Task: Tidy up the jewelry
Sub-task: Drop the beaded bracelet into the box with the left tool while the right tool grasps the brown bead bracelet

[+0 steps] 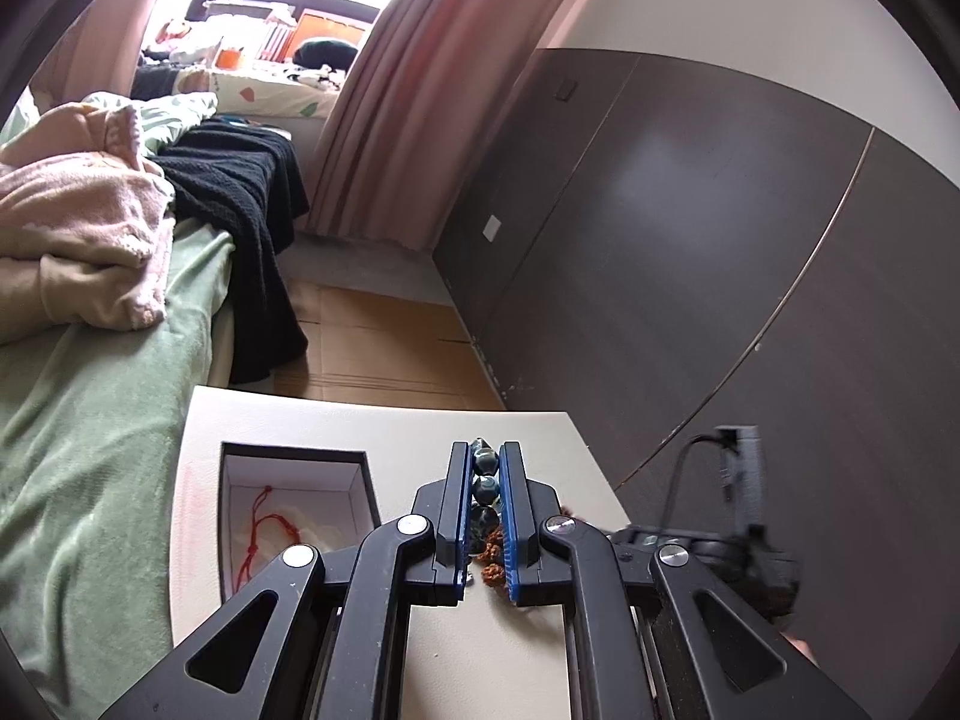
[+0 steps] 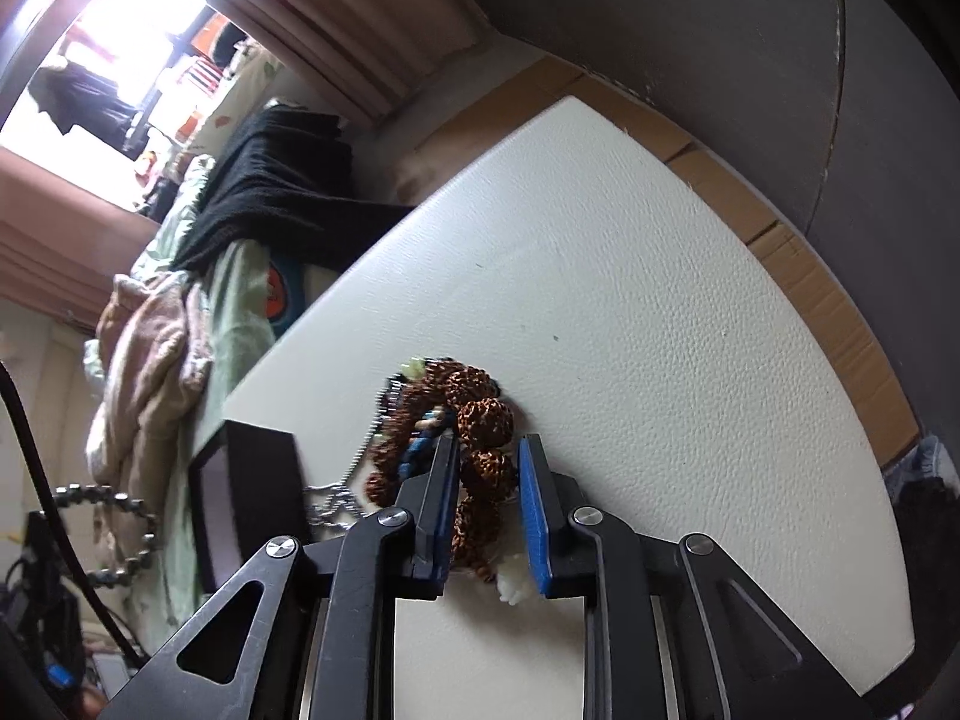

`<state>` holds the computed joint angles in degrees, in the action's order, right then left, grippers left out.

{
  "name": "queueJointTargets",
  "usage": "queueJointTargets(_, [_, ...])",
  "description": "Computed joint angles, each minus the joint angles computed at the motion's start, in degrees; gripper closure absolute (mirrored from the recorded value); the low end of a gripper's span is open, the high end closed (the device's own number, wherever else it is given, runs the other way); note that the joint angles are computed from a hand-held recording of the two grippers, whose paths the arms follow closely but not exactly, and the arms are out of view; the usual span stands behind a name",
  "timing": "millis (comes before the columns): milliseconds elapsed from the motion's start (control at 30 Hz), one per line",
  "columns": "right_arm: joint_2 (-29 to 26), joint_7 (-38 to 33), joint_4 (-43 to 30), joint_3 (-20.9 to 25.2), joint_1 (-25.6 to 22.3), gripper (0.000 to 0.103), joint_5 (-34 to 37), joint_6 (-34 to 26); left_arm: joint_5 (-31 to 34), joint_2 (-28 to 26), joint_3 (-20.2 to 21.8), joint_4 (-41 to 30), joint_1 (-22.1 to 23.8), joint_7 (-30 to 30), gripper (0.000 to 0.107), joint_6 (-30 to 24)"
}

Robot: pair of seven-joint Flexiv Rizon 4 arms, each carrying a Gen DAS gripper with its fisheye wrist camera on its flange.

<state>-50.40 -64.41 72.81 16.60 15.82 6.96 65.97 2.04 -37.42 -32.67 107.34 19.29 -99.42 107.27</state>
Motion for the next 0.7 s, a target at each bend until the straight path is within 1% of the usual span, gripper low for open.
queueJointTargets(233, [2.4,-6.8,3.7,5.7,-3.0,0.082,3.5,6.9,-1.2,1.9,3.6,1.7,-1.9,-1.7,0.098,0.7])
queueJointTargets(333, [2.5,-9.9,3.7,8.4,-4.2,0.082,4.8,8.1,-2.5,2.7,6.6,2.1,-3.8,-2.4,0.098,0.3])
queueJointTargets(433, [2.7,-13.2,3.8,10.6,-5.0,0.082,6.1,9.5,-3.3,2.9,7.7,2.4,-4.3,-2.9,0.098,-0.1])
queueJointTargets(500, [3.1,-14.4,4.2,11.4,-4.9,0.082,6.9,10.5,-4.3,3.1,9.5,2.4,-5.5,-3.2,0.098,-0.3])
queueJointTargets(533, [3.1,-15.4,4.2,12.3,-5.2,0.082,7.3,10.9,-4.2,2.7,8.7,2.6,-4.7,-3.5,0.098,0.0])
queueJointTargets(567, [3.1,-16.1,4.2,13.0,-5.3,0.082,7.7,11.3,-3.7,2.1,7.0,2.7,-3.0,-3.9,0.098,0.7])
queueJointTargets(600, [3.0,-17.0,4.1,13.9,-5.6,0.082,8.2,11.7,-3.4,1.9,6.0,2.7,-2.1,-4.3,0.097,0.4])
queueJointTargets(633, [2.9,-17.8,3.9,14.6,-5.7,0.082,8.6,12.0,-3.1,1.5,4.6,2.4,-0.8,-4.4,0.097,-0.9])
queueJointTargets(700, [2.6,-19.9,3.7,16.5,-6.3,0.082,9.5,12.8,-3.4,1.2,3.0,1.9,0.7,-3.9,0.084,-3.8])
